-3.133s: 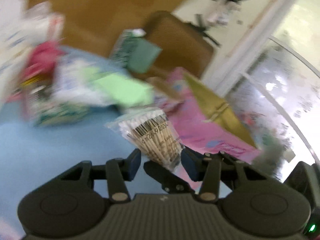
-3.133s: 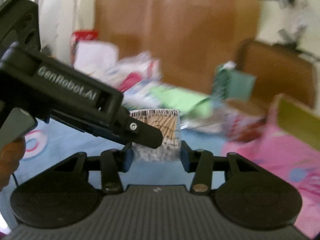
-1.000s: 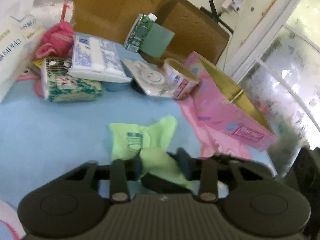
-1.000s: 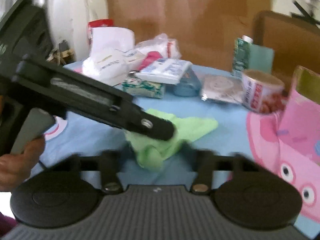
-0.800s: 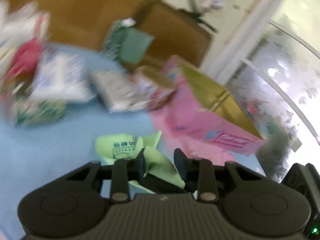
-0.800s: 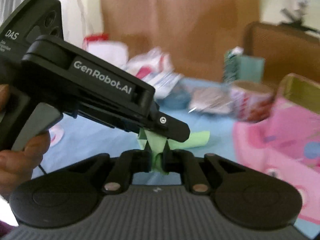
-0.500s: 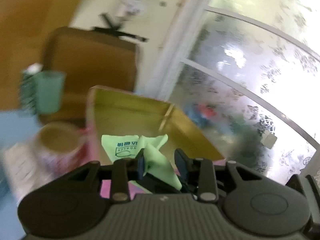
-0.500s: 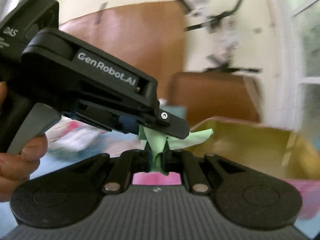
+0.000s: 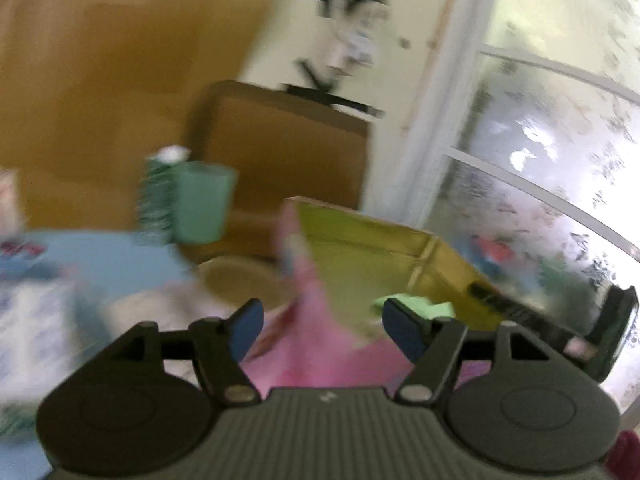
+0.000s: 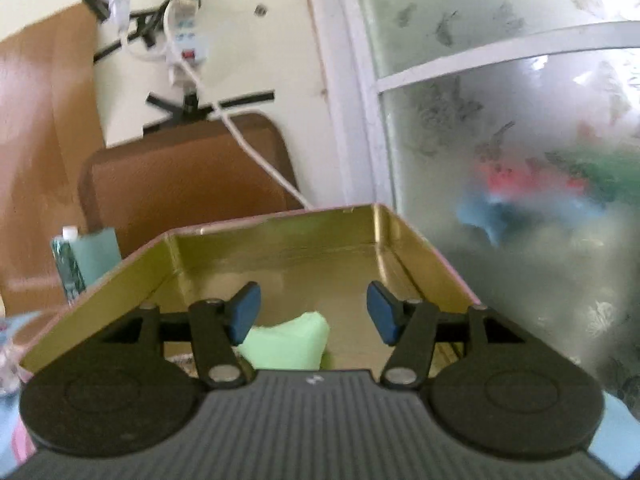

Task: Organize soft objects
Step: 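Carry the green cloth into the pink tin and release it, then grasp the smiley-face plastic packet with the left gripper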

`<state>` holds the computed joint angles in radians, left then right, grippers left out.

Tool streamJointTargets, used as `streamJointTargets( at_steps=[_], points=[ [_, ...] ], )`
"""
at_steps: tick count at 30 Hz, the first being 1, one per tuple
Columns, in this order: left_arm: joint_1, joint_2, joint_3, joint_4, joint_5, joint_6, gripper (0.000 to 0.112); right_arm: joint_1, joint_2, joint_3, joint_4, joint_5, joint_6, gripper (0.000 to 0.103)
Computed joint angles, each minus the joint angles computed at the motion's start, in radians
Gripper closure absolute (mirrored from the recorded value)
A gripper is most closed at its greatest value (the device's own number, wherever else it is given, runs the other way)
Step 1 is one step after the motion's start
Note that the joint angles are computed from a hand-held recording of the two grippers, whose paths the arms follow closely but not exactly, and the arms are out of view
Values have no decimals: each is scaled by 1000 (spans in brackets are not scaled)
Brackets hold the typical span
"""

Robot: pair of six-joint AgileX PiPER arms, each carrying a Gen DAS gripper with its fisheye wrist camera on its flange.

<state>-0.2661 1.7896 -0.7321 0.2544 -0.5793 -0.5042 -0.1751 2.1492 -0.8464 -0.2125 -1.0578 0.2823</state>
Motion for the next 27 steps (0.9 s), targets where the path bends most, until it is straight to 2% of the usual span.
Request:
streamJointTargets(
  at_steps=[2,6,9,11,13,18,19,21,24,27],
  points=[
    [54,-34,108,-17,-54,12,45,-12,-37,51,-147,-49,93,42],
    [182,-73,315,-24,-183,36,47,18,-78,36,-547,-29,386,56],
    [285,-38,386,39,-273,-1,47,111,-48,-65,-797,65,652,57],
    [365,-21,404,150,-349,-89,48,203,-26,-119,-787,180,713,57],
    [387,-8,420,159,-412,-72,48,286,-16,-142,-654,269,615,56],
    [414,13,409,243,-448,-90,46,398,33,-318,-585,508,548,54],
    [420,17,410,251,-457,-94,46,401,45,-341,-610,527,582,63],
    [422,22,433,243,-491,-96,45,387,46,-332,-662,498,632,86],
    [458,44,430,284,-528,-121,44,369,-13,-213,-581,444,499,91],
    [456,43,424,294,-516,-128,44,308,-86,-53,-643,336,496,91]
  ],
)
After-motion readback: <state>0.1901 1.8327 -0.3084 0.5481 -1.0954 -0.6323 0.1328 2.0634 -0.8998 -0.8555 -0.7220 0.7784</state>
